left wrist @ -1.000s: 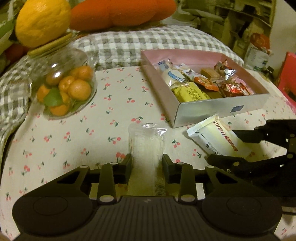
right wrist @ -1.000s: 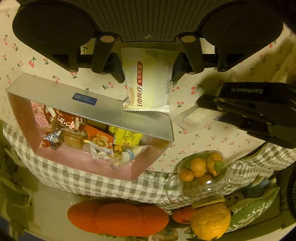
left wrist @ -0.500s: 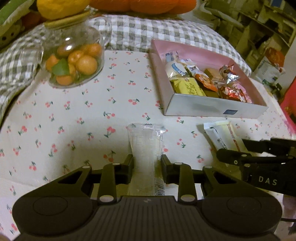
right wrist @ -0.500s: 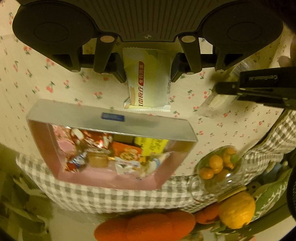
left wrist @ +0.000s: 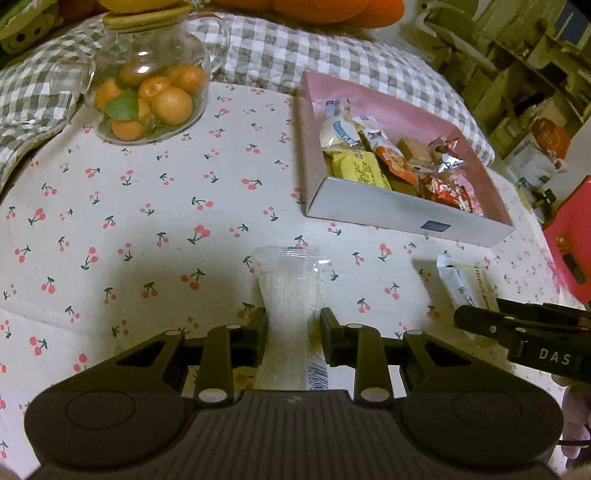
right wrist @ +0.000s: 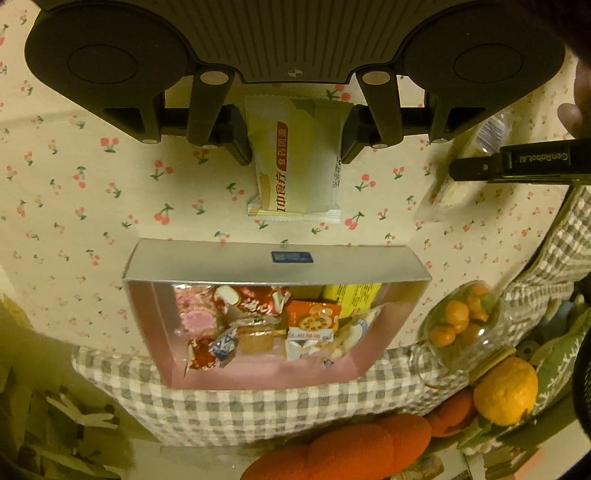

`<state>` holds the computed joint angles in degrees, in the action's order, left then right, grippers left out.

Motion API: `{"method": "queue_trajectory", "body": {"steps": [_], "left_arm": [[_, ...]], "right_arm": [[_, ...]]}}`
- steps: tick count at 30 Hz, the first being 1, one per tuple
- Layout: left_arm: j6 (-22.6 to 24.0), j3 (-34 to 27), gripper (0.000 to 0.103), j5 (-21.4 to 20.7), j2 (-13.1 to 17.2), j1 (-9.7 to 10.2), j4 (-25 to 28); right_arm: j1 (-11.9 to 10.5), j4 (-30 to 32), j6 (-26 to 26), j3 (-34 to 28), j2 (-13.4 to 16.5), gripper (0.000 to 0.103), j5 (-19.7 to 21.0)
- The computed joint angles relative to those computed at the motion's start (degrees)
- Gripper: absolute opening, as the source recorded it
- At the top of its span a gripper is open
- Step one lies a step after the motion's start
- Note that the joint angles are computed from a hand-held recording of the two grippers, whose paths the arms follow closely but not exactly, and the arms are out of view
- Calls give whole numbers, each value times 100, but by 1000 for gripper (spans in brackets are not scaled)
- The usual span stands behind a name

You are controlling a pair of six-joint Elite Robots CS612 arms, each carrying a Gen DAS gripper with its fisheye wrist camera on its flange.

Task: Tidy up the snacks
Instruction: 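Carry both packets into the pink box and open both grippers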

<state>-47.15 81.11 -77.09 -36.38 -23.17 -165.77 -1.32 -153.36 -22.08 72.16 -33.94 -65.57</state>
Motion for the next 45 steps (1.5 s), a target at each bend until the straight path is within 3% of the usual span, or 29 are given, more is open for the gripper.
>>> {"method": "queue_trajectory", "body": {"steps": [10, 26, 38, 45], "left_arm": [[-241, 142, 26, -45, -102, -7, -306], [-253, 170, 26, 154, -167, -91, -792], [-33, -413, 26, 511, 171, -159, -1058], [48, -828, 26, 806, 459, -171, -1252]], "right_arm": [[-139, 324, 396, -76, -72, 50, 319], [-308, 120, 1044, -152, -131, 50, 757], [-458, -242, 2226, -624, 139, 50, 1141], [-429, -220, 2721, -959, 373, 50, 1230]]}}
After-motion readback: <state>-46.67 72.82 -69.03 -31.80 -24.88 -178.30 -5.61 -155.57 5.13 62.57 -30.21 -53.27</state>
